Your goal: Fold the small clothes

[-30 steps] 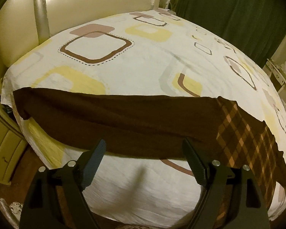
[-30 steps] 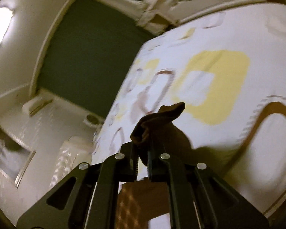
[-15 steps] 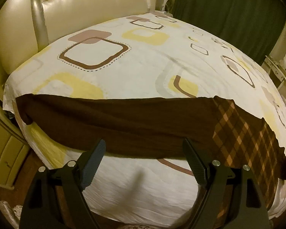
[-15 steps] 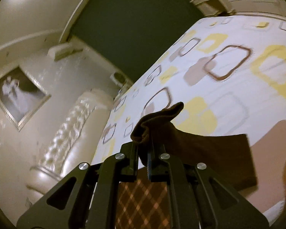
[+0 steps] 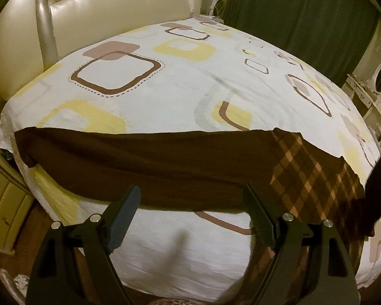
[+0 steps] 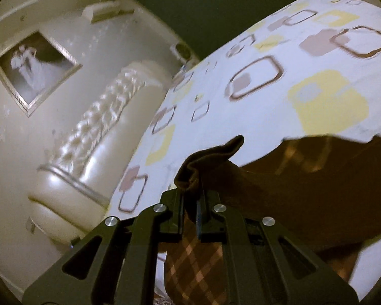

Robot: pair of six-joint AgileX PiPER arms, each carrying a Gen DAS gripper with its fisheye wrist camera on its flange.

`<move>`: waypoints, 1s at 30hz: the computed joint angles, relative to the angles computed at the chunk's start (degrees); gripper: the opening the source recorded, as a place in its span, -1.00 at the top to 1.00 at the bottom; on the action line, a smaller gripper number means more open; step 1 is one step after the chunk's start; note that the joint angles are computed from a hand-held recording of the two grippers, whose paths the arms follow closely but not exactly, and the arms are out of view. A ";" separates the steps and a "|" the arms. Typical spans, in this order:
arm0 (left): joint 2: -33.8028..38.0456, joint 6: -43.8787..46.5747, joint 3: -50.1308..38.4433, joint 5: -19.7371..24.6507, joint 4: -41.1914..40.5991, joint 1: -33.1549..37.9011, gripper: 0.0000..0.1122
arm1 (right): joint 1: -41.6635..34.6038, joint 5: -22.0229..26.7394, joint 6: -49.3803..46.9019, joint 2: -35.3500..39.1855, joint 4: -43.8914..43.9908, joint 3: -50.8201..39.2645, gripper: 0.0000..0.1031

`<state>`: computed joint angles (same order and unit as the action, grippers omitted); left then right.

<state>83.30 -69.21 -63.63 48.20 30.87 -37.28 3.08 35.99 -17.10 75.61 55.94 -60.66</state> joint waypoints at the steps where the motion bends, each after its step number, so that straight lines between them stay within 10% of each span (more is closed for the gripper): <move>1: -0.03 0.14 0.02 -0.20 -0.20 0.02 -0.46 | 2.09 -1.25 0.98 0.97 -0.77 -0.30 0.88; 12: 0.35 0.33 0.15 -1.42 -1.11 0.32 -0.46 | 22.19 -10.26 12.22 15.57 -10.73 -6.90 0.88; 30: -0.53 1.97 1.80 -4.60 -4.14 2.63 -0.46 | 32.77 -8.63 27.78 32.99 -28.96 -20.90 0.88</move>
<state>82.77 -67.24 -61.83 43.60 26.73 -34.66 35.85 27.36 10.67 108.59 26.98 -81.57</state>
